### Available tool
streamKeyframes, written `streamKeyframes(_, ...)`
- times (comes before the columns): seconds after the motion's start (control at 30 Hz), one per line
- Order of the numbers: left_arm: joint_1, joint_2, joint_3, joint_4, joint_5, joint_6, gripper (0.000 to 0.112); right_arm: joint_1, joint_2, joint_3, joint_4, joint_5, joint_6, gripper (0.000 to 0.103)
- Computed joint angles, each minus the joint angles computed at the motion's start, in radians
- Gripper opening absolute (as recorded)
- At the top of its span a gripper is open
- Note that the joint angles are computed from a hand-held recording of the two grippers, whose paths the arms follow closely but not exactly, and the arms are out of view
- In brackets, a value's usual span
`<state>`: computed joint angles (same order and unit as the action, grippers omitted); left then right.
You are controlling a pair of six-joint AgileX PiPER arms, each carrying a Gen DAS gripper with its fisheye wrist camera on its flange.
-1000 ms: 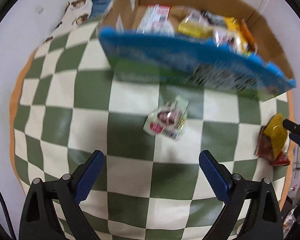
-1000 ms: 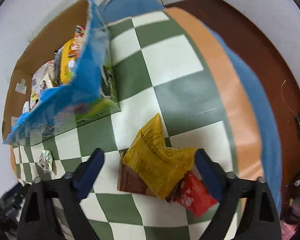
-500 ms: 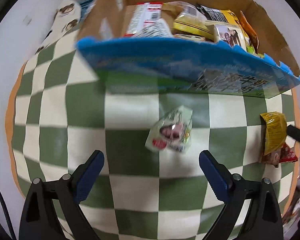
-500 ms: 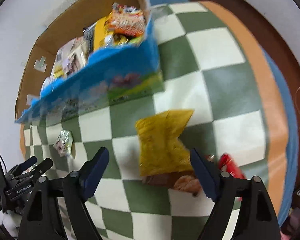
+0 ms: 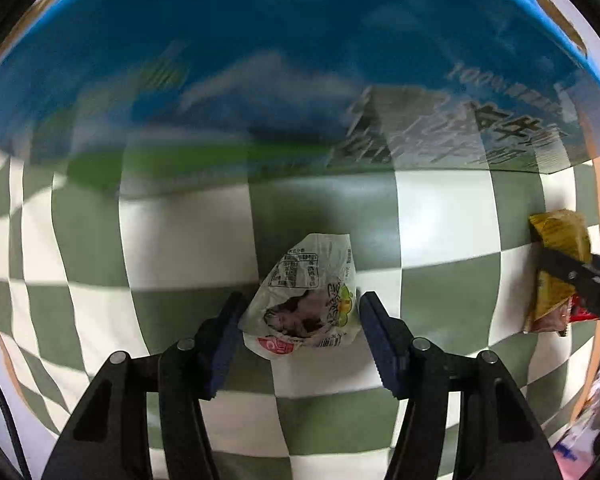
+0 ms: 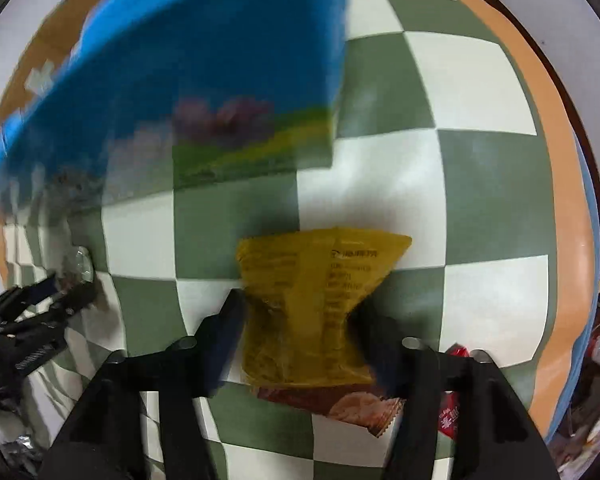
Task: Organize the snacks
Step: 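Grasp the small white pastry packet with left tool while right tool grasps yellow chip bag, then carry both packets into the box and open both tools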
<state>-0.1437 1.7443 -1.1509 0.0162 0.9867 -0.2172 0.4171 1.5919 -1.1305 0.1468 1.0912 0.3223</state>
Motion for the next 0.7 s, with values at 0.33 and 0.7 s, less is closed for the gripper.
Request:
streamKeyframes(0.33, 0.044, -0.163, 0.22, -0.155, -0.036, 0.024, 0.056, 0.117, -0.049, 0.019, 0.087, -0.028, 0.018, 0.054)
streamKeyframes(0.7, 0.159, -0.301, 0.034, -0.242, 0.169, 0.141, 0.056, 0.154, -0.226, 0.029, 0.179, -0.003, 0.064, 0.052)
